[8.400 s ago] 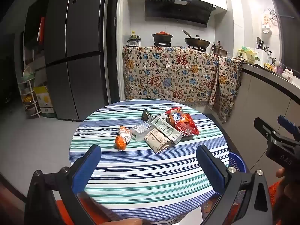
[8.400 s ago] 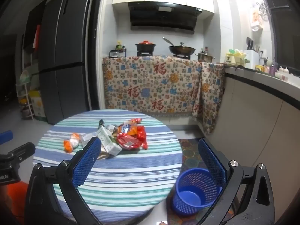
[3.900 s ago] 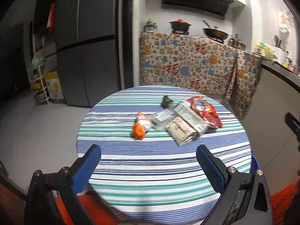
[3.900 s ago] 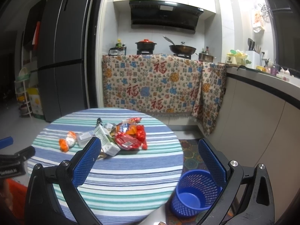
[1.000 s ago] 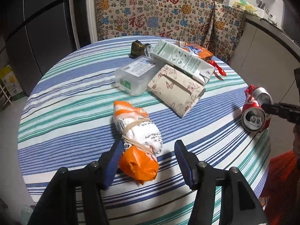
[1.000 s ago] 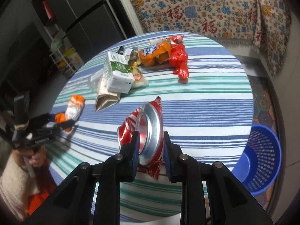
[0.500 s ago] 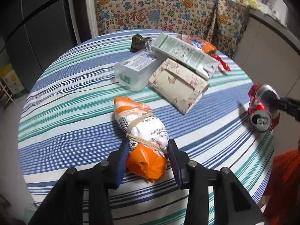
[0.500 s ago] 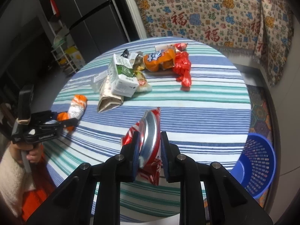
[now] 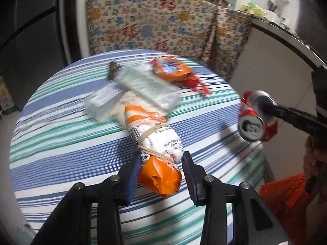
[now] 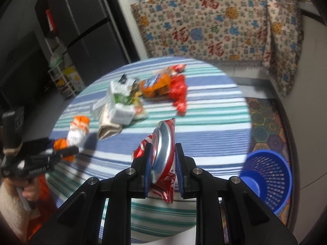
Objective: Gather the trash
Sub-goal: 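Carry the bun and can to the blue wastebasket and open both tools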
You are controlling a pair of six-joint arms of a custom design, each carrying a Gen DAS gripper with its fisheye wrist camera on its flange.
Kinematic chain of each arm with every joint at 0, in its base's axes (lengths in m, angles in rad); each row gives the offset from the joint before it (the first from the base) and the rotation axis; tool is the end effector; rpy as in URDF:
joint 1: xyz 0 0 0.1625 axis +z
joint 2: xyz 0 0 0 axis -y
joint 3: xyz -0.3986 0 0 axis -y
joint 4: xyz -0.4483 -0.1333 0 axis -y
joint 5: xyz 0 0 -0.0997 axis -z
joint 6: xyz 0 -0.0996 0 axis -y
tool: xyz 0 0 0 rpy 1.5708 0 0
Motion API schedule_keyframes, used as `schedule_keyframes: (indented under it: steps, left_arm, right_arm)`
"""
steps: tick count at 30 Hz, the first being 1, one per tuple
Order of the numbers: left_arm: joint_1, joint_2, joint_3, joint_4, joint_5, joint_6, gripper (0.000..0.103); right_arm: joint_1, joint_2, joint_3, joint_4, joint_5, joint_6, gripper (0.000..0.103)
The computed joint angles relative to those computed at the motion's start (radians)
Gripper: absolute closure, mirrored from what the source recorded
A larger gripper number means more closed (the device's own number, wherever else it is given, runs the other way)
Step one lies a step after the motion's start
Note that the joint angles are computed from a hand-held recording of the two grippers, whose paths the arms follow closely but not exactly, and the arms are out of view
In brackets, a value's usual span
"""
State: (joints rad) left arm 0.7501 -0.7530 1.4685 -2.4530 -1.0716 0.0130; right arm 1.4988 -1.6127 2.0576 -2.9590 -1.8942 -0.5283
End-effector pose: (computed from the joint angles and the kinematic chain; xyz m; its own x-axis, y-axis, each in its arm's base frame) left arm -0.4195 -0.6383 0.0713 -0.6472 0.5969 -0.4742 0.7300 0.6646 -0.1598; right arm 0.0638 -0.5289 0.3931 -0.8221 -0.0147 0.5692 -0.4309 0.6695 -0.6051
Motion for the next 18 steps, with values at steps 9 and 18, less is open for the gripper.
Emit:
schedule_keyframes:
  steps: [9, 18]
  left_arm:
    - [-0.071, 0.187, -0.183, 0.028, -0.15, 0.01, 0.063]
    - [-0.137, 0.477, -0.51, 0.153, -0.249, 0.013, 0.063]
  right_arm:
    - [-0.088, -0.122, -0.024, -0.015, -0.085, -0.009, 0.083]
    - [-0.242, -0.145, -0.106, -0.011, -0.096, -0.024, 0.083]
